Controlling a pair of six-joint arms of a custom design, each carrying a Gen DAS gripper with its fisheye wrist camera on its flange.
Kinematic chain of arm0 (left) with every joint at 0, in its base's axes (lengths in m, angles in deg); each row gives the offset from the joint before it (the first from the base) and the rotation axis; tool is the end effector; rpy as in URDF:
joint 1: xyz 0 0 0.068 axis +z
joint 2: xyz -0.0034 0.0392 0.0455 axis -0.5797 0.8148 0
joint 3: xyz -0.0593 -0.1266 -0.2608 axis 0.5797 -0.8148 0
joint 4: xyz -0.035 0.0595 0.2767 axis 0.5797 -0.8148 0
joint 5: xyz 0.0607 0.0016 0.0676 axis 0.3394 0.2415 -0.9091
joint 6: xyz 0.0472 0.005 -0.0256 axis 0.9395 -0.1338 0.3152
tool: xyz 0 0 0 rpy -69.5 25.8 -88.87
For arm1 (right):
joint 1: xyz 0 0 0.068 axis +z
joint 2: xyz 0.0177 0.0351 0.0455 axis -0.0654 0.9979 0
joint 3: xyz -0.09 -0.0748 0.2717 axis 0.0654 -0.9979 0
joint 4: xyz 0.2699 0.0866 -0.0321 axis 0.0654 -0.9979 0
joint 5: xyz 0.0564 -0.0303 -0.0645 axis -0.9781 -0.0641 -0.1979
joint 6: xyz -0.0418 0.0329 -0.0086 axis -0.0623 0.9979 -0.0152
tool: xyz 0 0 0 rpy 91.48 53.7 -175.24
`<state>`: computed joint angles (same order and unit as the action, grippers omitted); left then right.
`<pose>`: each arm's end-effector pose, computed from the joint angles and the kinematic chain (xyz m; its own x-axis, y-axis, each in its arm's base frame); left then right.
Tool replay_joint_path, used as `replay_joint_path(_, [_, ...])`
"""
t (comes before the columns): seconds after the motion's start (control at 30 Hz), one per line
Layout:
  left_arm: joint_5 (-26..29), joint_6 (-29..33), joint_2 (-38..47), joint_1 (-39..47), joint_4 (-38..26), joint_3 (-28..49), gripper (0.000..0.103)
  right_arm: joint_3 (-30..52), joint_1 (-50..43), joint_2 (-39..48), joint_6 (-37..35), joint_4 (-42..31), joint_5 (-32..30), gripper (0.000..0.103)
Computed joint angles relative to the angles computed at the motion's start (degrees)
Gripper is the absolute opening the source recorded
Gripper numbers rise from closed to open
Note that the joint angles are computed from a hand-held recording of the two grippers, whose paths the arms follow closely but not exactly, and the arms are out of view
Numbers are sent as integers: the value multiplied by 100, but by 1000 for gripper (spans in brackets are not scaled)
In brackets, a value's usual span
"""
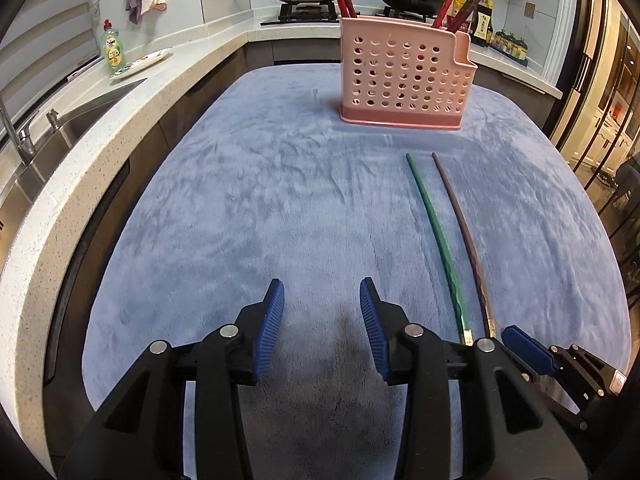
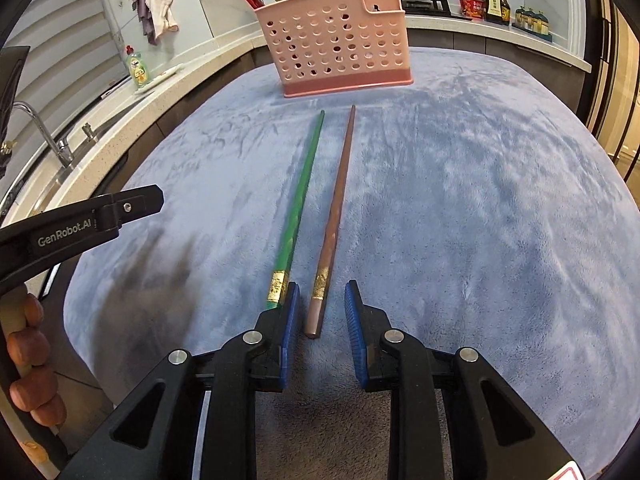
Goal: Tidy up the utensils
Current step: 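Move both open grippers back over the green and brown chopsticks, then grasp the green chopstick with the left gripper while the right grasps the brown chopstick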
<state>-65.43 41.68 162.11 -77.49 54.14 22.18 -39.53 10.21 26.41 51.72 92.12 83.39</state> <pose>0.2182 -0.1769 0.0903 -0.7960 -0.0306 -0.6046 -0.0337 0.9994 -0.0063 0.1986 0.0529 0.0481 -0.8075 -0.0328 -0.5889 -0.1690 0.9695 0.1777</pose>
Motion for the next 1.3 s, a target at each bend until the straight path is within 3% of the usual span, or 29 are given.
replay_joint_path(0.17, [58,-37,110,-89,1,43,41,-57,-151,80,-78,145,27,7])
replay_joint_path(0.37, [96,-83,291,-283,12,144,45,-227,-534,-36,-158,246,-128,7])
replay_joint_path(0.6, [211,-188,586,-595,52,376,60,-409,-1164,-308,-394,115,-408,7])
replay_joint_path(0.73, [316,-219,871,-785,77,601,61,-480,-1418,-377,-522,77,-560,7])
replay_joint_path(1.13, [441,-350,1550,-925,43,1042,59,-539,-1561,-330,-585,163,-713,7])
replay_joint_path(1.23, [386,-313,1556,-946,50,1041,51,-541,-1558,-331,-573,166,-715,7])
replay_joint_path(1.3, [372,-290,1529,-958,71,1010,38,-555,-1543,-344,-554,173,-706,7])
